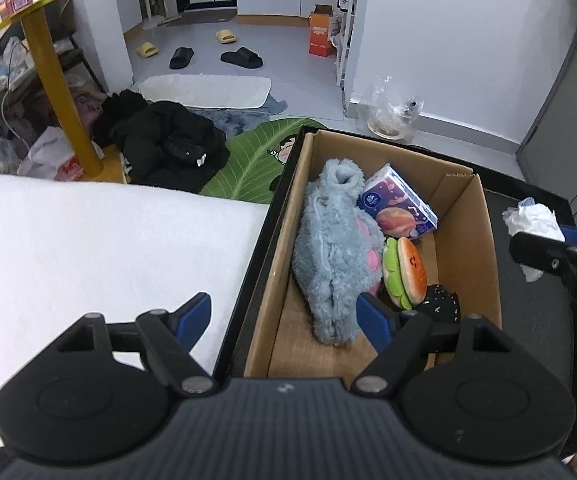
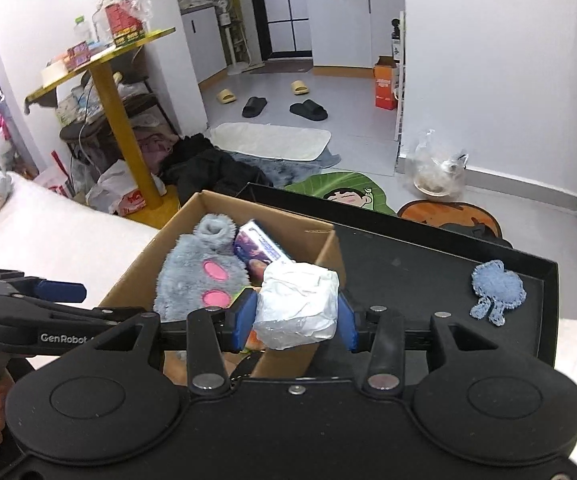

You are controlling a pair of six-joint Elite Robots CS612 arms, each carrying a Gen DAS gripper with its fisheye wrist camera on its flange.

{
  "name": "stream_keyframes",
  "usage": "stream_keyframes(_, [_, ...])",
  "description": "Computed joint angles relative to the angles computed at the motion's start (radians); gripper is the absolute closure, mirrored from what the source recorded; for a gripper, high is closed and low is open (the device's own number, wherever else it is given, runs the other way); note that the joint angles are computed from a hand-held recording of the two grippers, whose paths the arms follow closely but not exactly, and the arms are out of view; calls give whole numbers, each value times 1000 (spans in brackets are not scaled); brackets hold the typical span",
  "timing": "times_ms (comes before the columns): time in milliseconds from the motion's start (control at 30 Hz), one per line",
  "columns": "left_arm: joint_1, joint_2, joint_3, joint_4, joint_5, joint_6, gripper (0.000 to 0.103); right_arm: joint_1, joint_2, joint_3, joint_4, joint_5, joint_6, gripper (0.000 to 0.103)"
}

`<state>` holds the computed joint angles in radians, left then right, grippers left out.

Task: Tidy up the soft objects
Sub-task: 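Carry the white bundle into the box and open the right gripper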

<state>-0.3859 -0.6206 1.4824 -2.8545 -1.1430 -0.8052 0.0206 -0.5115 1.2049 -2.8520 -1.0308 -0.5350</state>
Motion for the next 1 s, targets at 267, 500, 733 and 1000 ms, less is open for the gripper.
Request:
stream_keyframes(267, [12,2,10,-38,-38,-13,25,25,-2,6,-1,-89,-51,58])
stream_keyframes(500, [20,5,16,-63,-61,-22,25,37,1,1,4,-123,-54,58])
stream_keyframes(733, [30,9,15,-63,-92,-35,25,47,2,1,-12,-133,-74,48])
stream_keyframes(1000, [35,11,7,-42,-101,-48,25,39,-6,10,-22,-134,-71,44])
